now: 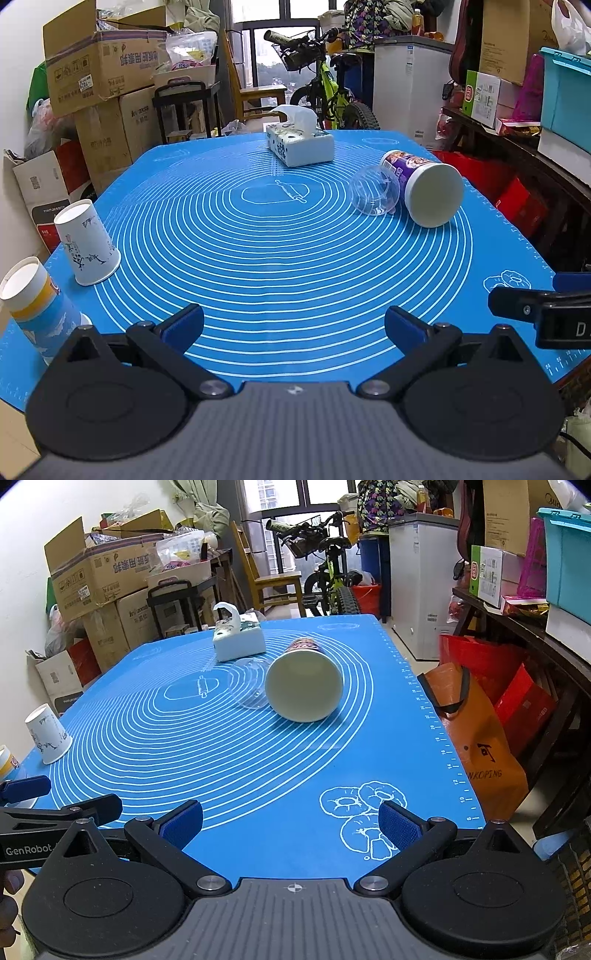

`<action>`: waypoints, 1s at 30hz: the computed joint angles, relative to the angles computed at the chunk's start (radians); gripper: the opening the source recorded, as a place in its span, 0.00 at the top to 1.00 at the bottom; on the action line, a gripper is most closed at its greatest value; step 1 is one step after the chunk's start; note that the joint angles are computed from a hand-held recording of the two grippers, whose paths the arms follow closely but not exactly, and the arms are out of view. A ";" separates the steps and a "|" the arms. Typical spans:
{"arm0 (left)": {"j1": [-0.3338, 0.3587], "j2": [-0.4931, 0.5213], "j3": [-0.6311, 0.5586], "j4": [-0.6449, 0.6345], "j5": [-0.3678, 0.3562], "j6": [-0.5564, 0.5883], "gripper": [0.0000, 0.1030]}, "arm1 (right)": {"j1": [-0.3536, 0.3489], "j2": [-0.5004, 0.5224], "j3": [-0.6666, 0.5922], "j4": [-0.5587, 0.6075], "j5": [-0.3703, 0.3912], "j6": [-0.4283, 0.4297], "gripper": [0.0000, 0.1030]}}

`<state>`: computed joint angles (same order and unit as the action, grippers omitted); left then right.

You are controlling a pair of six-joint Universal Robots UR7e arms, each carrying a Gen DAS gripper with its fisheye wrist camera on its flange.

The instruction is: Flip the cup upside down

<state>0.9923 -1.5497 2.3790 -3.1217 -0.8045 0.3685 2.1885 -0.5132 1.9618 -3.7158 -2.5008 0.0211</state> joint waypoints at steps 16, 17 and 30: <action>0.012 0.143 -0.125 -0.007 -0.036 -0.010 0.00 | -0.067 -0.038 -0.033 -0.089 0.054 -0.155 0.02; 0.014 0.159 -0.141 -0.006 -0.041 -0.006 0.00 | -0.075 -0.041 -0.040 -0.096 0.056 -0.172 0.02; 0.039 0.444 -0.443 -0.018 -0.070 0.033 0.00 | -0.174 -0.094 -0.088 -0.143 0.118 -0.262 0.02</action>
